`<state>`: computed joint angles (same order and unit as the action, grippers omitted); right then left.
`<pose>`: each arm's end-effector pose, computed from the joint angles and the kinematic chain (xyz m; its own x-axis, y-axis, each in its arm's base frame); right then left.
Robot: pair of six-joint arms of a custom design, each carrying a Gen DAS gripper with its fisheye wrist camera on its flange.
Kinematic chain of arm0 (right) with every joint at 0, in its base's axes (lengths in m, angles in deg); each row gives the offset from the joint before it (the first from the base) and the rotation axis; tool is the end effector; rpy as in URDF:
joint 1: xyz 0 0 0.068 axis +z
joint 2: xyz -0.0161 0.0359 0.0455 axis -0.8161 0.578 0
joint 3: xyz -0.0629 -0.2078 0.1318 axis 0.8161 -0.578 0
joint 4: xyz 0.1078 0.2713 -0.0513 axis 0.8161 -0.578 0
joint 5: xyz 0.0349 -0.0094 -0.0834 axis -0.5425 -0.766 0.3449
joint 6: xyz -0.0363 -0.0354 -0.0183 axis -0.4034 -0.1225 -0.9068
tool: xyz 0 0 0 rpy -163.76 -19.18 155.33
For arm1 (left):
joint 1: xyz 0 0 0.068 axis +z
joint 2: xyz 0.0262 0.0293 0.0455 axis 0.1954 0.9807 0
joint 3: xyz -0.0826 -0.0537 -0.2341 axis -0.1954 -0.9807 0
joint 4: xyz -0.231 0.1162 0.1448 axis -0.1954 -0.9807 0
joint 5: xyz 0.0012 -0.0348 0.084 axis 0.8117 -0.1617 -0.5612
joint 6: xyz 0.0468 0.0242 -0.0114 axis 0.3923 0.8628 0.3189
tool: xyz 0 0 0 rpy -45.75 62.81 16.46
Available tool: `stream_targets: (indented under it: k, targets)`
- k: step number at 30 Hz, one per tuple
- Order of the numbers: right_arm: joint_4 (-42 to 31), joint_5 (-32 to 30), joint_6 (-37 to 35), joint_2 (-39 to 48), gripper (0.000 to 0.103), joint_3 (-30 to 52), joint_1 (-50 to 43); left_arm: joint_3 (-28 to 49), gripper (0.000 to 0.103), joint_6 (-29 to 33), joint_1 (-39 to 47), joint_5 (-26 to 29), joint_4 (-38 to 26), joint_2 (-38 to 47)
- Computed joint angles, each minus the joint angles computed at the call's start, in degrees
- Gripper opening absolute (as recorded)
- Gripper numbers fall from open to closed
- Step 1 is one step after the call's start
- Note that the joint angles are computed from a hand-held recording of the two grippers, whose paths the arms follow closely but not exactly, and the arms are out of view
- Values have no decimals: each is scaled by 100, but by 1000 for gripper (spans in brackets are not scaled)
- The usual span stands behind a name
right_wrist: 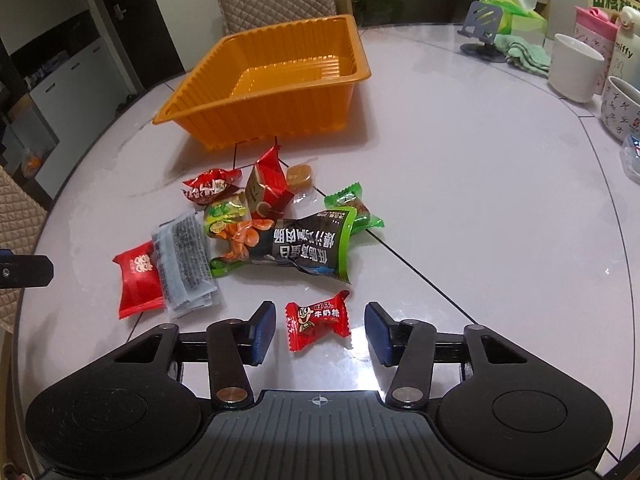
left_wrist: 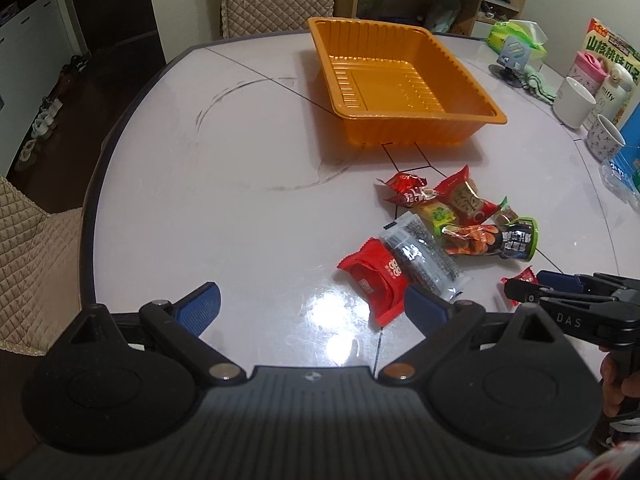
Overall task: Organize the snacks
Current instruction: 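Move the right gripper to the small red candy and close on it, then grasp the large red wrapper with the left gripper while the right holds its candy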
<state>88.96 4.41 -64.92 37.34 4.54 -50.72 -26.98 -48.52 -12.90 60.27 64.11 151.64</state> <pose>0.2099 0.0211 0.0582 -0.8247 0.0969 -0.5572 -0.0471 0.9700 0.2385 0.2577 -0.1108 0.1209 -0.8427 0.0961 -0.5297 0.1339 0.9904 -0.0333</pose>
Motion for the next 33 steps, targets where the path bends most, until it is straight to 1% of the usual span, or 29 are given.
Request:
stream_targets:
  k: [8,10,14,18,20,23,28,33]
  targets:
    - [176,27,-208,311,44,106,34,82,98,-104,-45,-25,60,220]
    - [211,76,-282,337,35,116,67,91,97,-131,-71,-33,99,275]
    - [329,183,-505,301,24,53,153,106,96,-163,-107,-29,153,367]
    - [333,183,-634,203,24,-4,134,153,94,-211,-134,16,242,546]
    - [270,121,-654,131,24,-14,44,187,93,-239,-163,34,304,651]
    - [128,43,-684,-24,23,-23,-108,296,90,-263,-207,99,395,862]
    - [-77,-69,-708,-190,23,14,-358,591,87,-429,-262,158,562,1401]
    - [-205,-132,-757,-228,24,77,-569,967,85,-661,-309,57,622,1987]
